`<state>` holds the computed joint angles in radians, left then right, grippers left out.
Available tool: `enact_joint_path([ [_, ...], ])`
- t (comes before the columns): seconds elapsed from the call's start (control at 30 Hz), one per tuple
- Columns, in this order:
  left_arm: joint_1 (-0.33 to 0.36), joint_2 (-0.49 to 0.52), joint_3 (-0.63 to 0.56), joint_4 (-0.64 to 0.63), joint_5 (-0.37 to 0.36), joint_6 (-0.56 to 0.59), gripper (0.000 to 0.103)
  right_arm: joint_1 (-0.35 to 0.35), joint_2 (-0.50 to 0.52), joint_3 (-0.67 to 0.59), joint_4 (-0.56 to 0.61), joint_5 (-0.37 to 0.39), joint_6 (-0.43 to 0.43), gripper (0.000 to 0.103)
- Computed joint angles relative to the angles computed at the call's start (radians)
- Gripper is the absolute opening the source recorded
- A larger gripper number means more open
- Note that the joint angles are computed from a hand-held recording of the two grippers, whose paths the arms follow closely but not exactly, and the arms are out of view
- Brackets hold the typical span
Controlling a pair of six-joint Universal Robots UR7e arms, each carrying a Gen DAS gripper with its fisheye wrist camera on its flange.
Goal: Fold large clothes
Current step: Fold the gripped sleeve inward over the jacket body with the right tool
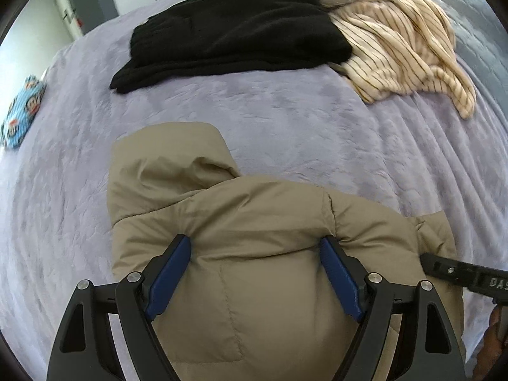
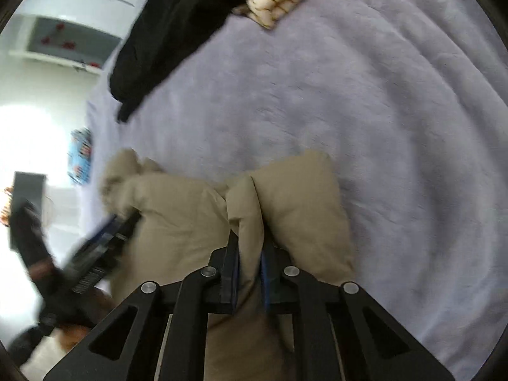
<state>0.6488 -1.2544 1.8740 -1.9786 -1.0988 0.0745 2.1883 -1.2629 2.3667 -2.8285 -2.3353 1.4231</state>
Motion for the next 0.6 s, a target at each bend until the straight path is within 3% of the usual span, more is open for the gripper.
enact_joint_path([
  [0.1,-0.008,0.000,0.007,-0.001,0.016,-0.001,0.083,-0.005,0.005,0.029,-0.070,0.011,0.017,0.011],
  [0.17,-0.003,0.000,-0.002,0.012,0.013,0.002,0.083,-0.001,0.005,0.012,-0.039,0.002,0.025,0.011],
  [0.27,0.002,-0.010,-0.003,0.016,0.016,0.008,0.083,0.048,0.000,-0.059,0.154,-0.033,0.080,0.015],
  [0.4,0.005,-0.015,0.001,0.010,0.023,0.011,0.084,0.165,-0.001,-0.161,0.430,-0.082,0.194,0.015],
  [0.47,0.004,-0.016,0.002,0.008,0.027,0.007,0.085,0.211,0.019,-0.180,0.420,-0.078,0.182,0.015],
  [0.6,0.000,-0.024,-0.018,0.049,0.033,-0.024,0.085,0.212,0.073,-0.186,0.358,0.012,0.133,0.015],
])
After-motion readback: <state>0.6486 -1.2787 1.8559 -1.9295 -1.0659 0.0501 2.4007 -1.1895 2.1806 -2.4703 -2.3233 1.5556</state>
